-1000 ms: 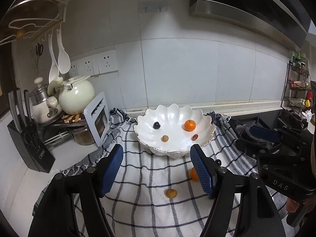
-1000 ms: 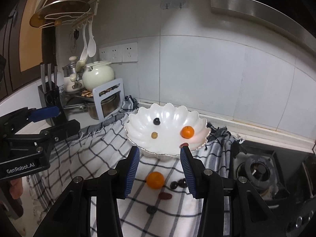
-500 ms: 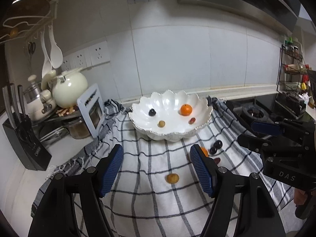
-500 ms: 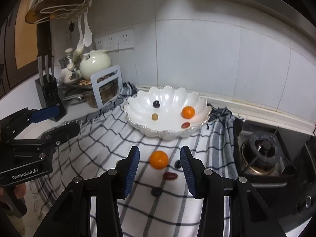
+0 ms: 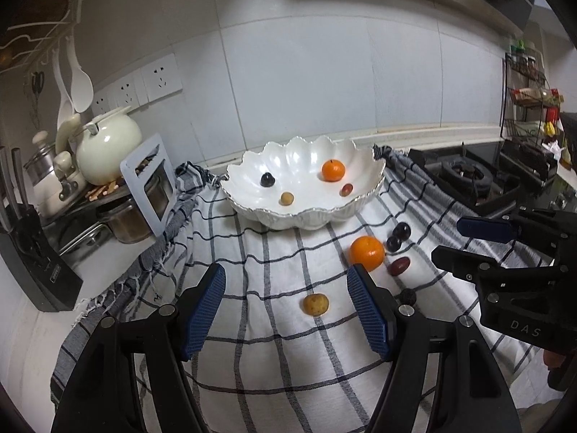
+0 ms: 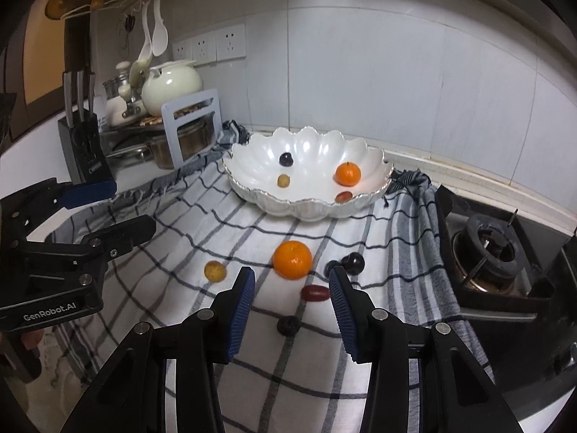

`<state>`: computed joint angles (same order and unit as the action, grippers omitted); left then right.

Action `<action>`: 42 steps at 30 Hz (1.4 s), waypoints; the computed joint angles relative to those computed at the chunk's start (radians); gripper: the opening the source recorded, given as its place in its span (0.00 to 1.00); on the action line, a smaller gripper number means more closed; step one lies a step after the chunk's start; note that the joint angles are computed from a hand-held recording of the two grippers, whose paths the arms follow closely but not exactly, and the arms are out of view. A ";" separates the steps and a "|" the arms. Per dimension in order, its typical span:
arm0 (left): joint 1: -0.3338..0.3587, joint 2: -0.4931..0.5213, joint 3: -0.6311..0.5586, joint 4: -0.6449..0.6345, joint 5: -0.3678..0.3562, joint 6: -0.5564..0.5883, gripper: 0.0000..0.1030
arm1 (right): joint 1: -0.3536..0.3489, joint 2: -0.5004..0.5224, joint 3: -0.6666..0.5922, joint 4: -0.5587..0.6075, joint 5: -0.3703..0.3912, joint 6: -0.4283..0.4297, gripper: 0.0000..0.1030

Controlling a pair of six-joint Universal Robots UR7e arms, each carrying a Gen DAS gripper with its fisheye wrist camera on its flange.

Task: Organize fruits
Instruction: 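Close the left tool on a yellow-brown round fruit while the right tool grasps a dark plum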

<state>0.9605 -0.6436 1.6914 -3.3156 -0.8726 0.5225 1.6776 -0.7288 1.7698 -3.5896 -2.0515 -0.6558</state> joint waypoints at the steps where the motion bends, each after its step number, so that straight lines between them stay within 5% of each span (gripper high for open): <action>1: 0.004 0.005 -0.004 0.004 -0.002 0.002 0.68 | -0.003 0.003 -0.003 0.006 -0.004 0.004 0.43; 42: 0.113 0.152 -0.213 0.309 -0.086 -0.117 0.39 | -0.087 0.081 -0.078 0.168 0.016 0.087 0.34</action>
